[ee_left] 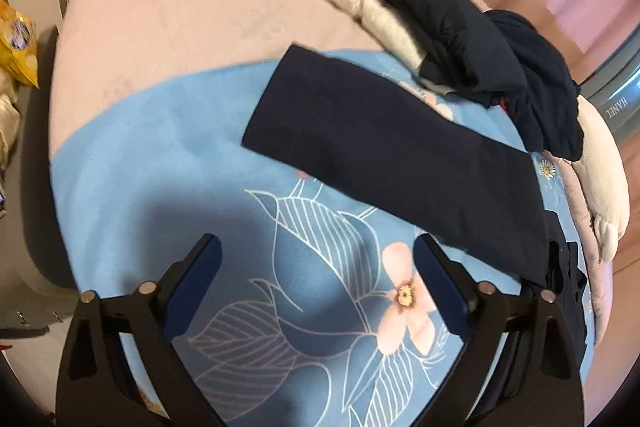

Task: Fold large clothes
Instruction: 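Move the left tool to the other sleeve cuff and close on it, then lift the sleeve with the left tool, lay it across the jacket body, open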

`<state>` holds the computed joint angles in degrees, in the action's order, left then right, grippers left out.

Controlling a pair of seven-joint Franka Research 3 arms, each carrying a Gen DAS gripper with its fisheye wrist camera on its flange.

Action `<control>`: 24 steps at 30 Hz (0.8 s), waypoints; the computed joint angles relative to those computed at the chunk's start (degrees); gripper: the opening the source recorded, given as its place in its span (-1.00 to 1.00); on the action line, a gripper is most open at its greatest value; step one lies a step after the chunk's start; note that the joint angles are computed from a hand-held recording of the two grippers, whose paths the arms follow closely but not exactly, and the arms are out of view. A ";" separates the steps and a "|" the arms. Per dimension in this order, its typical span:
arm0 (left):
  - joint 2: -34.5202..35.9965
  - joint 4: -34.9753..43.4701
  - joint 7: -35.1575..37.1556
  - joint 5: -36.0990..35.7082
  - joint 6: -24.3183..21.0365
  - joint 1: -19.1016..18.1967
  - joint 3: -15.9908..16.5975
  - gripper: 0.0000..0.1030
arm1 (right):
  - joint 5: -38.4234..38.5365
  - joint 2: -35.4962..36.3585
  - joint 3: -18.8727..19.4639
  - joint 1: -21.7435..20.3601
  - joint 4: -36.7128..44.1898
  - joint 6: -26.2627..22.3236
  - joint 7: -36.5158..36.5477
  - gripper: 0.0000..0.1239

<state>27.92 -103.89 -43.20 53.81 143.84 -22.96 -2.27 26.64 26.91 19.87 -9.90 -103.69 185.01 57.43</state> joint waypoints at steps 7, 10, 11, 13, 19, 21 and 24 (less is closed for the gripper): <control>2.57 2.12 1.06 -0.01 2.16 0.82 1.34 0.71 | -0.54 0.05 -5.54 4.54 0.73 -0.39 2.97 0.64; 2.96 2.41 -0.20 0.57 3.15 0.83 2.32 0.52 | -0.84 0.11 -7.71 6.27 0.98 -0.50 4.51 0.64; 2.95 2.31 -1.04 1.15 4.00 0.89 2.76 0.43 | -1.07 0.16 -8.70 7.10 1.16 -0.58 5.10 0.64; 3.25 2.48 -3.02 2.89 6.02 0.91 3.77 0.34 | -1.65 0.15 -10.05 8.33 1.17 -0.23 5.91 0.64; 4.36 2.88 -12.90 9.99 12.00 0.68 7.74 -0.11 | -3.01 0.33 -11.77 9.72 1.59 -0.88 7.77 0.64; 4.86 3.08 -15.63 11.89 13.18 1.26 8.25 -0.62 | -3.09 0.32 -11.21 9.11 1.61 -1.22 7.90 0.64; 5.43 3.69 -14.85 10.90 13.71 2.66 7.53 -0.86 | -3.14 0.43 -12.33 9.82 1.80 -1.53 8.85 0.64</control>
<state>33.35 -100.20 -58.05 64.72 157.55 -20.30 5.26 23.50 27.34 7.54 -0.08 -101.89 183.47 66.28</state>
